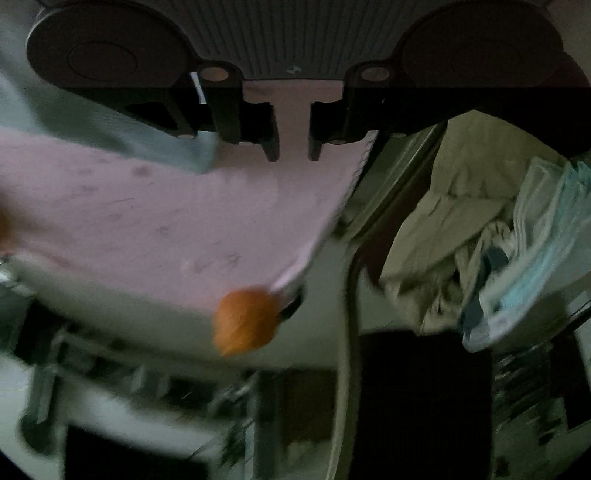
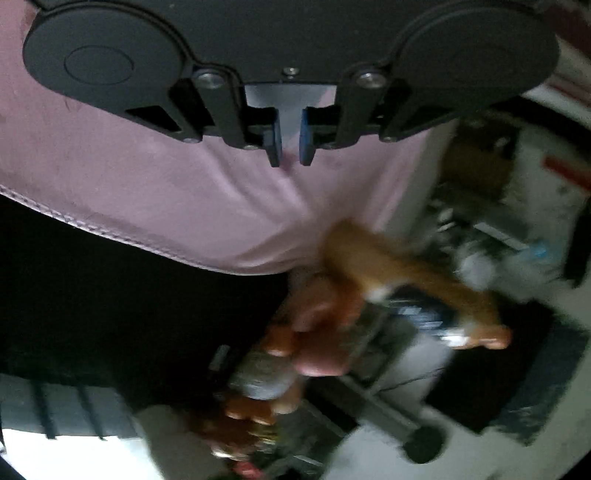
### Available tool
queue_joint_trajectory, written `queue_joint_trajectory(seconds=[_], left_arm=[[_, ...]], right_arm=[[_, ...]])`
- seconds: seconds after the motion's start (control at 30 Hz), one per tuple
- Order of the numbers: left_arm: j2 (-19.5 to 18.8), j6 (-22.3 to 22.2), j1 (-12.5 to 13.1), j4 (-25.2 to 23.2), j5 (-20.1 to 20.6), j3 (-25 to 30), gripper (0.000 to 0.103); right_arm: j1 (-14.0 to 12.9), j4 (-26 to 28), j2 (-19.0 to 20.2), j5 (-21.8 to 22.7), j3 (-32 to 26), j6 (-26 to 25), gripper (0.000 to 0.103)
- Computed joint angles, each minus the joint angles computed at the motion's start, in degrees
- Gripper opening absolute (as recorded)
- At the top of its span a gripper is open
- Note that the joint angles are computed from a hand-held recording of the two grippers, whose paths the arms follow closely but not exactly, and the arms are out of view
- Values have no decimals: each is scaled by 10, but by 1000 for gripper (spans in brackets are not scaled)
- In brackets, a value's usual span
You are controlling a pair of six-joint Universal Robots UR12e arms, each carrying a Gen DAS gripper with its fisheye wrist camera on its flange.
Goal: Fold clothes
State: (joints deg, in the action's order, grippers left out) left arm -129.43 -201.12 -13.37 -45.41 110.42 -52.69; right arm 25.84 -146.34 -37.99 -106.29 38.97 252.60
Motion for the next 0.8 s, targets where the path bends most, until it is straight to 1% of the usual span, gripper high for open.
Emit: queue_joint_trajectory(seconds=[0.03, 0.07, 0.1, 0.13, 0.17, 0.23, 0.27, 0.3, 0.37, 0.43, 0.5, 0.57, 0.6, 0.63, 0.67, 0.7, 0.73, 0.77, 0.8], left_arm=[[17, 1, -1, 25, -18, -27, 25], [29, 0, -1, 37, -42, -47, 25], [40, -1, -1, 45, -66, -65, 25], [45, 0, 0, 43, -91, -73, 25], [49, 4, -1, 39, -111, -80, 25], [46, 35, -11, 27, -112, -80, 25], [44, 52, -16, 23, -109, -79, 25], [38, 70, -21, 27, -93, -75, 25], [26, 105, -32, 35, -63, -66, 25], [13, 118, -37, 38, -41, -55, 25], [0, 119, -38, 26, -30, -41, 25], [-12, 122, -38, -13, -12, -24, 24], [-13, 133, -41, -16, 7, -26, 25], [-9, 155, -44, 1, 22, -39, 25], [-7, 173, -46, 5, 32, -44, 25], [-3, 184, -47, 11, 36, -52, 25], [0, 192, -47, 17, 38, -60, 25], [5, 192, -45, 23, 31, -67, 25], [9, 188, -42, 27, 21, -73, 24]], right_arm=[[3, -30, -9, 4, 18, -12, 12], [6, -61, -22, 11, 43, -24, 14], [9, -90, -33, 19, 65, -35, 15], [10, -107, -41, 28, 80, -47, 16], [12, -112, -47, 34, 90, -56, 16], [14, -96, -48, 56, 91, -65, 16], [15, -86, -47, 70, 90, -68, 17], [16, -76, -45, 85, 87, -72, 17], [14, -51, -30, 131, 62, -89, 17], [15, -25, -10, 158, 28, -111, 17], [14, -10, 11, 171, -3, -115, 17], [10, 10, 22, 195, -17, -89, 17], [9, 19, 28, 208, -25, -76, 16], [7, 31, 34, 219, -33, -64, 4], [4, 37, 32, 226, -26, -52, 0], [1, 19, 24, 232, -5, -28, 0], [0, -2, 12, 230, 21, 4, 0], [-2, -17, 0, 223, 45, 33, 0], [0, -11, -16, 195, 67, 47, 0]])
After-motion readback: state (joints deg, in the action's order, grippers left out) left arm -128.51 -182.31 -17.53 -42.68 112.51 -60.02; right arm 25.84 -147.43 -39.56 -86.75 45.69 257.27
